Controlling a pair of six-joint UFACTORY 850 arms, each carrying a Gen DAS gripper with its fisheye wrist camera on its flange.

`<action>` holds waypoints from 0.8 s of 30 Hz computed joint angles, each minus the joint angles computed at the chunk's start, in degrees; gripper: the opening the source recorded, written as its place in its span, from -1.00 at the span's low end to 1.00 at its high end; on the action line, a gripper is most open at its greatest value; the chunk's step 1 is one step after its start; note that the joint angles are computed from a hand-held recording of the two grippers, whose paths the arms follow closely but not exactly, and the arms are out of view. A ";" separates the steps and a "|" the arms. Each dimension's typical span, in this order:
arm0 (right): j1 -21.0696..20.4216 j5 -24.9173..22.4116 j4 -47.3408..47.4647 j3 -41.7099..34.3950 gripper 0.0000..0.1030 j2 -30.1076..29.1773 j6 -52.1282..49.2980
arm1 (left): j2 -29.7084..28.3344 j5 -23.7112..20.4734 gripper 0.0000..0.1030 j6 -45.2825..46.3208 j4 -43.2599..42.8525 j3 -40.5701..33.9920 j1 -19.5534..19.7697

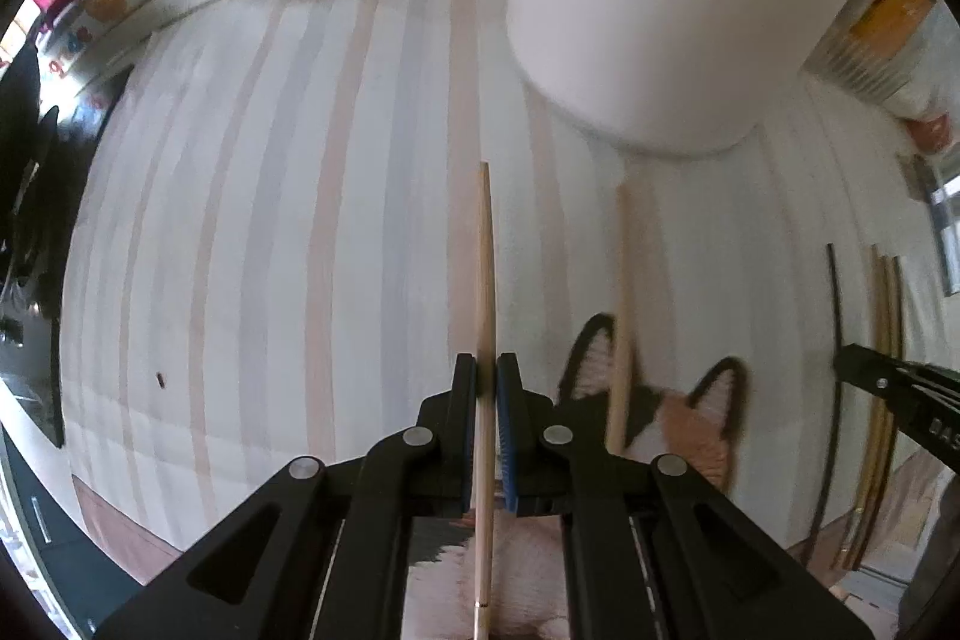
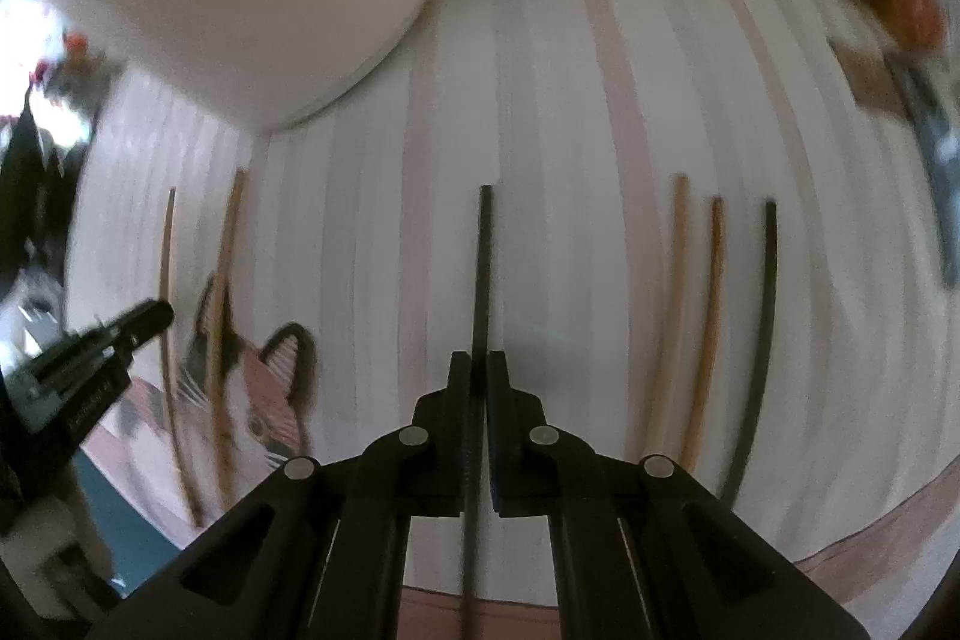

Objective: Organize utensils

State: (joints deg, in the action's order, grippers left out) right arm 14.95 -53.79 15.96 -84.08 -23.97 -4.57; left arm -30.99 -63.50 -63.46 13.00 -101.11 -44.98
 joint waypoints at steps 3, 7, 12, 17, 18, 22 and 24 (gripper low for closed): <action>-0.60 2.16 1.53 1.27 -0.92 1.56 -0.80 | 1.21 0.02 -0.92 -1.24 1.51 -0.21 -0.43; -0.31 4.76 2.19 2.36 -0.92 3.47 -1.91 | 3.05 -0.01 -0.92 -2.89 4.14 -0.60 -1.21; 0.81 8.48 2.82 3.39 -0.92 6.64 -2.69 | 3.97 -0.44 -0.92 -4.10 7.34 -2.66 -2.20; 0.75 11.50 4.90 4.08 -0.92 9.98 -5.85 | 4.72 -0.67 -0.92 -5.18 10.77 -5.02 -3.32; 0.76 12.33 5.46 4.34 -0.92 10.79 -6.59 | 4.73 -0.86 -0.92 -5.30 11.51 -5.72 -3.55; 1.21 15.20 5.35 4.73 -0.93 13.13 -6.90 | 4.29 -1.63 -0.92 -5.51 14.03 -8.41 -3.94; 1.27 17.65 5.99 4.89 -0.93 13.95 -7.28 | 4.40 -1.33 -0.92 -5.40 14.75 -8.74 -3.71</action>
